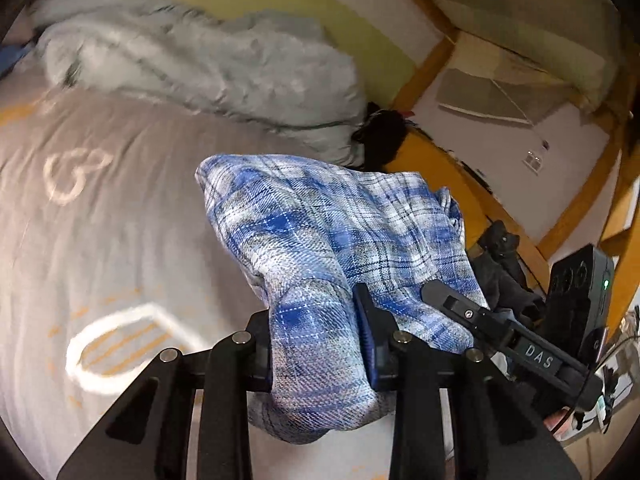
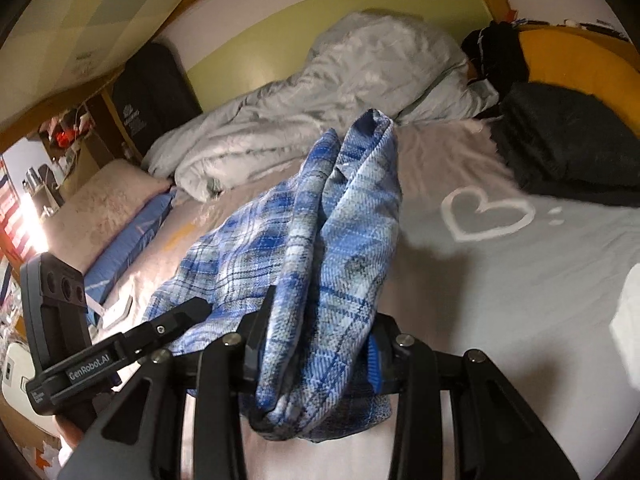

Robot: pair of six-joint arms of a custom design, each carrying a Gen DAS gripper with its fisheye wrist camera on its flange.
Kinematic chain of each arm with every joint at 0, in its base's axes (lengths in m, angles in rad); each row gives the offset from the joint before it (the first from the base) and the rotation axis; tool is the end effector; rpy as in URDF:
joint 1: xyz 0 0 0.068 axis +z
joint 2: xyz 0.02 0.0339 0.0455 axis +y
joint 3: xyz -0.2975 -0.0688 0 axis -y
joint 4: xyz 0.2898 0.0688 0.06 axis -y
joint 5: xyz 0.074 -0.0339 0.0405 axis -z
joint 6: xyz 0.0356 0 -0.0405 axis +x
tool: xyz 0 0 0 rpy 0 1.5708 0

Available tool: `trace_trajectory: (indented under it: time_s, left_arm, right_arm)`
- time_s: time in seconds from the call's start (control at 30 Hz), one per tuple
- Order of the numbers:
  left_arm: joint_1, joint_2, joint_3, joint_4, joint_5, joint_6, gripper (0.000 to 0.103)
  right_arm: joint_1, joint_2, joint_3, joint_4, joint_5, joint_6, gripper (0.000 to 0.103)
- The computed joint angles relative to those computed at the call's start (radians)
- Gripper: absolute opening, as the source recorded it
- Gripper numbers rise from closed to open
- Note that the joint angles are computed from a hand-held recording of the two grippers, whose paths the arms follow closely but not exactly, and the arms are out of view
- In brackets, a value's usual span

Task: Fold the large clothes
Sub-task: 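Grasp the folded shirt with both grippers and carry it toward the black jacket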

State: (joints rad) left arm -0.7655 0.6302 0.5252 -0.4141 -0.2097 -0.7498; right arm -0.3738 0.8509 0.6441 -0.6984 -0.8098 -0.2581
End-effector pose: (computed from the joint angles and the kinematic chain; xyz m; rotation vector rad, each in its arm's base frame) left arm 0.1267 -0.1115 0.2641 -0.1145 2.1521 -0.6935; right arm 0.1776 -0.0420 0.2589 -0.1979 2.2116 0.6589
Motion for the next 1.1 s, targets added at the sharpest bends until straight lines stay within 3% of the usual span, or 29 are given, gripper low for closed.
trace_trajectory:
  time_s: [0.17, 0.27, 0.37, 0.57, 0.77, 0.83, 0.9, 0.97, 1.0, 1.1]
  left_arm:
    - [-0.044, 0.245, 0.191, 0.119, -0.001, 0.087, 0.03]
    - [-0.048, 0.437, 0.338, 0.2, 0.023, 0.133, 0.03]
    - [-0.047, 0.646, 0.517, 0.251, 0.057, 0.17, 0.03]
    - [-0.025, 1.044, 0.93, 0.265, 0.118, 0.278, 0.03]
    - [0.013, 1.483, 1.464, 0.107, 0.187, 0.304, 0.03]
    - [0.027, 1.628, 1.646, -0.003, 0.201, 0.26, 0.031]
    - [0.042, 1.789, 1.854, -0.153, 0.218, 0.209, 0.034]
    - [0.041, 1.863, 1.904, -0.171, 0.174, 0.225, 0.043]
    - [0.039, 1.877, 1.905, -0.162, 0.152, 0.247, 0.05]
    - [0.039, 1.883, 1.881, -0.134, 0.14, 0.257, 0.057]
  right_arm:
    - [-0.201, 0.102, 0.2, -0.135, -0.106, -0.209, 0.034]
    - [-0.317, 0.196, 0.32, -0.144, -0.177, -0.264, 0.034]
    - [-0.383, 0.295, 0.406, -0.056, -0.212, -0.232, 0.034]
    - [-0.427, 0.576, 0.604, 0.227, -0.186, -0.026, 0.034]
    - [-0.41, 0.88, 0.821, 0.425, -0.097, 0.161, 0.034]
    - [-0.384, 0.989, 0.921, 0.395, -0.048, 0.149, 0.034]
    - [-0.356, 1.126, 1.06, 0.283, 0.019, 0.106, 0.034]
    - [-0.335, 1.242, 1.168, 0.173, 0.078, 0.09, 0.036]
    - [-0.332, 1.287, 1.182, 0.178, 0.079, 0.096, 0.038]
    - [-0.327, 1.297, 1.139, 0.246, 0.113, 0.075, 0.045]
